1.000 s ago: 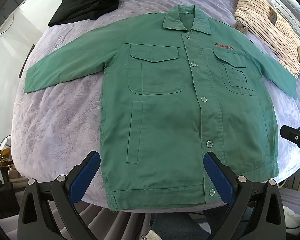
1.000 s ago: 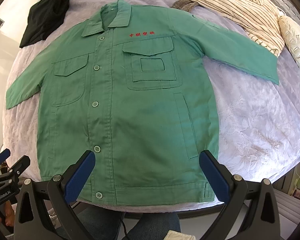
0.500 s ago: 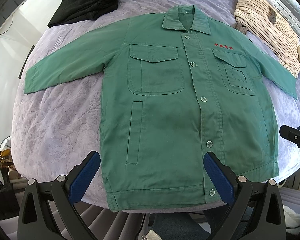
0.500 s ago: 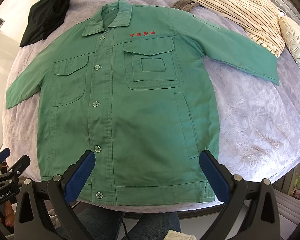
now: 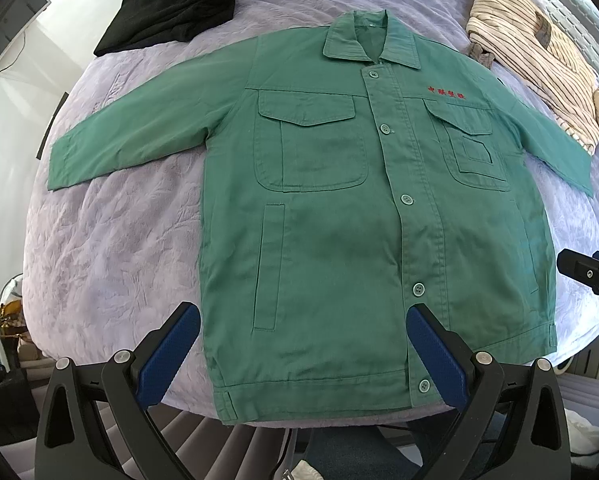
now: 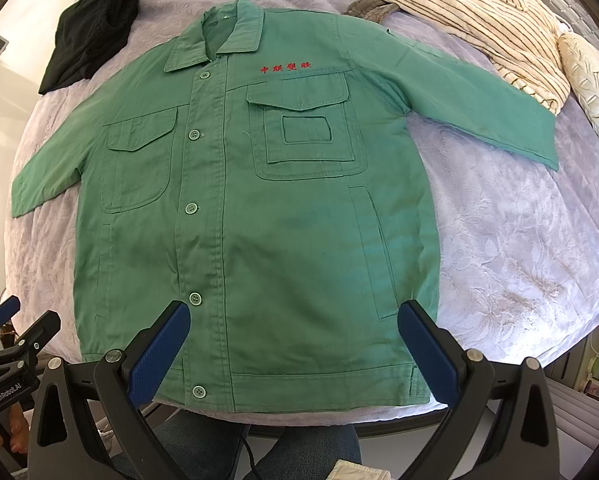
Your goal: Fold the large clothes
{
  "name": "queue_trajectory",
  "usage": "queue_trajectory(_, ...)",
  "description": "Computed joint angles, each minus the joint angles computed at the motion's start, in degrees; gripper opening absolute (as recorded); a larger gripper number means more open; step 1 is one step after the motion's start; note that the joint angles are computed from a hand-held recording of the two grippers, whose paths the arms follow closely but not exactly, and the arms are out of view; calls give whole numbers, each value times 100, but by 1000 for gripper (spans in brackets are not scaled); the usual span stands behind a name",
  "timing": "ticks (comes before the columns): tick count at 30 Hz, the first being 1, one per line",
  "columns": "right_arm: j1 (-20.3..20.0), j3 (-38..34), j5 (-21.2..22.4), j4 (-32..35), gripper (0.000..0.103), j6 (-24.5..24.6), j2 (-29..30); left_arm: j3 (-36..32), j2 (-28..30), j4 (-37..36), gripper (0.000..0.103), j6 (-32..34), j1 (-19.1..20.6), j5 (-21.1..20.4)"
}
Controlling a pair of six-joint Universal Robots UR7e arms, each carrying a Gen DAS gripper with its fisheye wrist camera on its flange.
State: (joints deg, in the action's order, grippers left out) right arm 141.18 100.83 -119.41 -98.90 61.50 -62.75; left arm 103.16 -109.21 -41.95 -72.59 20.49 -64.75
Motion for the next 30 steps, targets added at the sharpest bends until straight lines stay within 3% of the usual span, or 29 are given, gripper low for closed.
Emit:
queue_trajectory(25, -22, -44, -9, -39, 103, -18, 79, 4, -6, -36, 103, 17, 6, -22)
queue_trajectory(30, -58, 18, -21, -102, 103, 2, 82, 153, -15, -300, 103, 184, 190, 35)
